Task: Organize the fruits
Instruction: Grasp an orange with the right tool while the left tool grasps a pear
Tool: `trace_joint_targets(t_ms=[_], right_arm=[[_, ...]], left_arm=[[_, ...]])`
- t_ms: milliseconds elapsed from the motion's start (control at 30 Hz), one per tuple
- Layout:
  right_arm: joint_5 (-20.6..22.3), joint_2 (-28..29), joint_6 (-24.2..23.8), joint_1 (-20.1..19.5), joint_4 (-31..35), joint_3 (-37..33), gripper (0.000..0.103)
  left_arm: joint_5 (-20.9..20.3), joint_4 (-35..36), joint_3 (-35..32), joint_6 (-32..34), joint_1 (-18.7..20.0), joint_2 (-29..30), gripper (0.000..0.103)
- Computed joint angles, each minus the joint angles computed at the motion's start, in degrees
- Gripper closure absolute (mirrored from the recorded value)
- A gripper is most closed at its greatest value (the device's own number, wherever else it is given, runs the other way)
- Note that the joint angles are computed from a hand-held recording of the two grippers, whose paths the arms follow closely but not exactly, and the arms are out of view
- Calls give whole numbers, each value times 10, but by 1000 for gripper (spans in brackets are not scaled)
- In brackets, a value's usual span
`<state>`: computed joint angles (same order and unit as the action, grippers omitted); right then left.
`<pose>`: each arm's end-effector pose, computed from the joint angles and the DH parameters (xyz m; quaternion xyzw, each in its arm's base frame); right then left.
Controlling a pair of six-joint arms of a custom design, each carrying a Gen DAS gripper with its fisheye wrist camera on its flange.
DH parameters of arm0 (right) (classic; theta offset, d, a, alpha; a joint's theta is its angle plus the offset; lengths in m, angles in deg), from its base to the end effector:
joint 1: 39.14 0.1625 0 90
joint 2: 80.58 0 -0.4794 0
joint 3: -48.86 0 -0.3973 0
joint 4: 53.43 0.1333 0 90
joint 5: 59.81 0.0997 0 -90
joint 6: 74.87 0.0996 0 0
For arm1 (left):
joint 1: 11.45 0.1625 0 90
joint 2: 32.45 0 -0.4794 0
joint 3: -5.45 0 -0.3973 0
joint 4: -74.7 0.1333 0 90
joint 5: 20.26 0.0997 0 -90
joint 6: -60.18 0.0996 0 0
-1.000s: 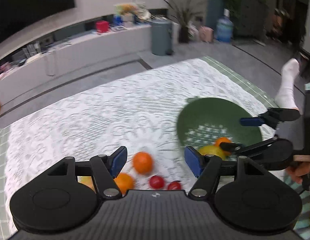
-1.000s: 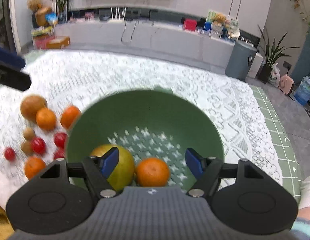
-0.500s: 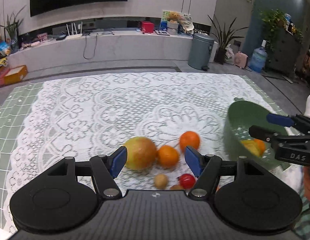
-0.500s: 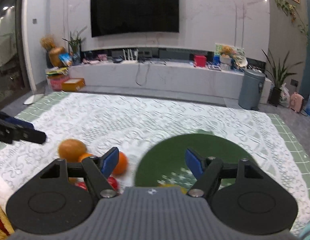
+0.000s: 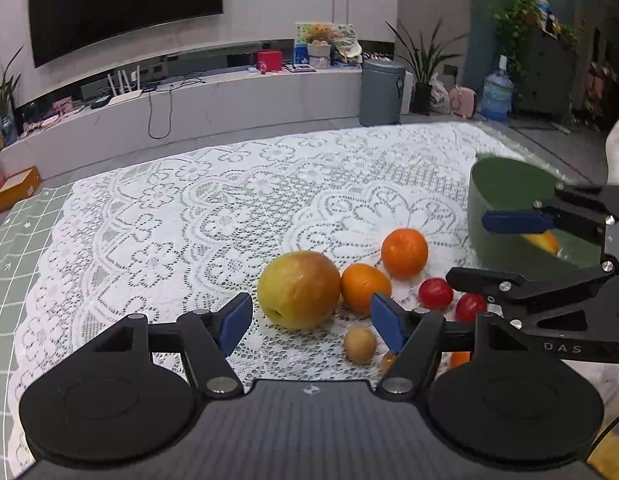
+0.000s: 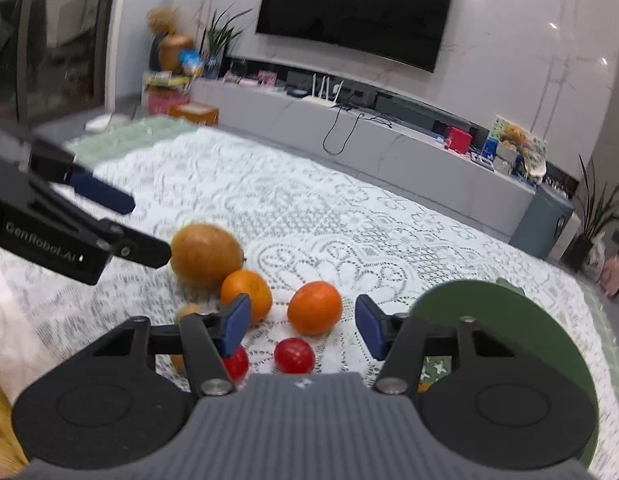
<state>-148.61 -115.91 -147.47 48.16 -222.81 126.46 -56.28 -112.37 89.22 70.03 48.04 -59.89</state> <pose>0.0964 -0.8302 0.1532 0.5458 -0.7751 0.2580 0.1865 -0.2013 -0.7629 0.0735 0.1399 0.8386 -0.3814 0.3629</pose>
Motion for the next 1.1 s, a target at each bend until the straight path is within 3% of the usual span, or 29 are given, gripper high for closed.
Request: trace_joint_targets(t_ms=[167,367,633,1100], right_arm=[[-29,28,-46,8,-27,-16,55],[-78,71,-71,22,-57,-59,60],[-104,104,-86,28,-59,-102,60],[-114,115,-34,30,25,-145,60]], left_arm=[[6,31,-19,33,11,9,23],[-11,53,-35,73,23,14,23],[-32,52,-50,104,35,22,23],[-72,3,-64,137,50,32,20]])
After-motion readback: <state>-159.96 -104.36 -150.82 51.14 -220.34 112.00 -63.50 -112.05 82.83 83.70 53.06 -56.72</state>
